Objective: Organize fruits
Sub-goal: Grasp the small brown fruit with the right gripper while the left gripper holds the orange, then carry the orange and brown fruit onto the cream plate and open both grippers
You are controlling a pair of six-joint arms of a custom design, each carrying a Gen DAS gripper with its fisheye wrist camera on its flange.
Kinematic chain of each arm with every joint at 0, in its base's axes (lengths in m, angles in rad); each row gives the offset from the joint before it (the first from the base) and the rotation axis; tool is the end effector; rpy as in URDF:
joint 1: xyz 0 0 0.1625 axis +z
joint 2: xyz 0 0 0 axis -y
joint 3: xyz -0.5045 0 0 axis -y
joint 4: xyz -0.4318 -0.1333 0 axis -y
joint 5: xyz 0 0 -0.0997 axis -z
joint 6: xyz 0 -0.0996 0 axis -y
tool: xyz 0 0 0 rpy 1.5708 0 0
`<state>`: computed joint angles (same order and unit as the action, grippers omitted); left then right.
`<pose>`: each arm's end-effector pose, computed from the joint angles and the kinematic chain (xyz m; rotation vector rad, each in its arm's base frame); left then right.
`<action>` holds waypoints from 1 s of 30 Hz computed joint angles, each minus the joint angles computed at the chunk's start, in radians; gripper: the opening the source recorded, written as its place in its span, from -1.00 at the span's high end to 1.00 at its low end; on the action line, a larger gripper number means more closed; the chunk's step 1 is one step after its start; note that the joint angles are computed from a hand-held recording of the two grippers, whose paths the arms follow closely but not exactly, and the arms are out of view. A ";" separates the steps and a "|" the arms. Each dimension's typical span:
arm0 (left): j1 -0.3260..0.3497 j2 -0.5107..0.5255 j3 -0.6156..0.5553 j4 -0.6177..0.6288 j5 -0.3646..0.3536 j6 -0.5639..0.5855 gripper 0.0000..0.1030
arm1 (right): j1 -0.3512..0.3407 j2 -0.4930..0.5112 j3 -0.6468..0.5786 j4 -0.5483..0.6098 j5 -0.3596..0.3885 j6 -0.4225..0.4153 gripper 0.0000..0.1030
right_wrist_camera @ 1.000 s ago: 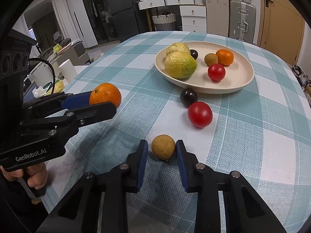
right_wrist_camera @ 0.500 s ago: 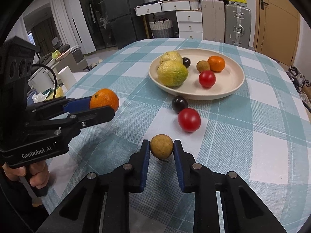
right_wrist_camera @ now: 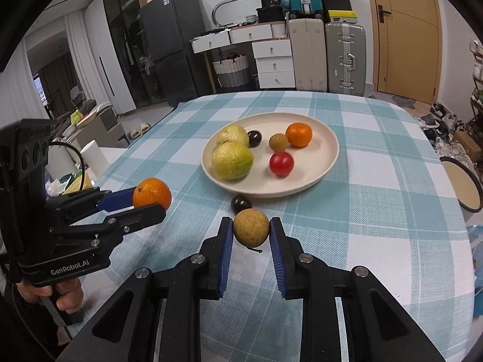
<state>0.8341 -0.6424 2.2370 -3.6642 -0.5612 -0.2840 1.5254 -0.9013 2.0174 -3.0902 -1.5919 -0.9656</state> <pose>-0.1791 -0.5214 0.0342 0.1962 2.2613 -1.1062 0.1023 -0.6388 0.1177 1.2759 -2.5885 0.5014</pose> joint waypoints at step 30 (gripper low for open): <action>0.064 0.006 -0.147 0.003 -0.059 0.204 0.29 | 0.014 0.050 -0.092 -0.034 0.024 0.112 0.51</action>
<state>0.8978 -0.6368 2.0904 -3.6613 -0.6198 -0.0799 1.5389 -0.8514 1.9252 -3.1240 -1.5680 -0.8532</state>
